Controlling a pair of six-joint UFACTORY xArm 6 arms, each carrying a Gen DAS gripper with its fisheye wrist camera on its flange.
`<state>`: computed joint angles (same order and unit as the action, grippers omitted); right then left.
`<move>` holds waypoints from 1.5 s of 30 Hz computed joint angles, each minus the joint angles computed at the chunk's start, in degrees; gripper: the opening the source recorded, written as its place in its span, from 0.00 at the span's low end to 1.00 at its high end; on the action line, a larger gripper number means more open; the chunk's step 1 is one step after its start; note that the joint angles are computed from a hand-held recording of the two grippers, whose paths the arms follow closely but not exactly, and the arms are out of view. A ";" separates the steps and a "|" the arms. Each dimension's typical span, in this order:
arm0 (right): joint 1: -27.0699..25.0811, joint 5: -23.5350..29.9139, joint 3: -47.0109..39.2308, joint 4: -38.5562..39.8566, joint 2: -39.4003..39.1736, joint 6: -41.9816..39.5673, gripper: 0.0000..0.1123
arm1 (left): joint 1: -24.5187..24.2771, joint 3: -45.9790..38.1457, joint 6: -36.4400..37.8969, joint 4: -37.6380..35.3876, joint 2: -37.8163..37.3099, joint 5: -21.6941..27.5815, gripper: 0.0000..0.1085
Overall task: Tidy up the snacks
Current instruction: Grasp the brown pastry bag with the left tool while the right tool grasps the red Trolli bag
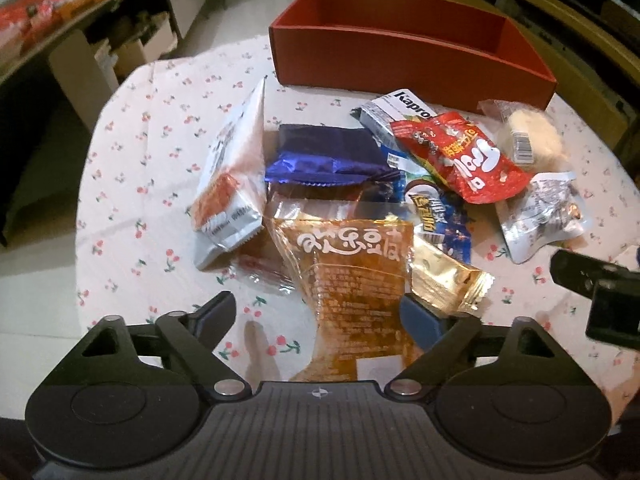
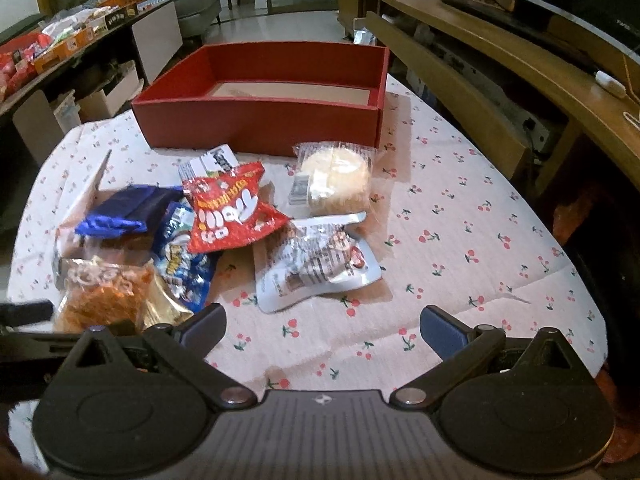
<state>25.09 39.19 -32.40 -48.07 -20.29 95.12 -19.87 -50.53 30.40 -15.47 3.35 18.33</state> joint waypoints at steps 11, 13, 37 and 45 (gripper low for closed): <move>-4.88 -4.83 -4.62 -0.92 4.12 -6.51 0.92 | 0.06 1.69 -5.33 9.88 -0.66 -2.54 0.95; -6.28 -6.41 -5.55 -0.11 5.66 -8.69 0.92 | 0.04 1.80 -5.19 10.39 -0.51 -2.64 0.95; -11.10 -19.34 -12.49 16.88 18.40 -38.09 0.51 | 2.81 -6.06 3.35 -5.25 2.83 12.34 0.83; -10.70 -22.84 -7.62 18.92 14.24 -39.20 0.47 | 2.78 -5.11 4.37 -5.63 1.94 11.86 0.67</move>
<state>14.38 16.35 -40.02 -29.14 -6.05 55.92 -17.09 -55.64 34.78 -21.10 5.29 30.19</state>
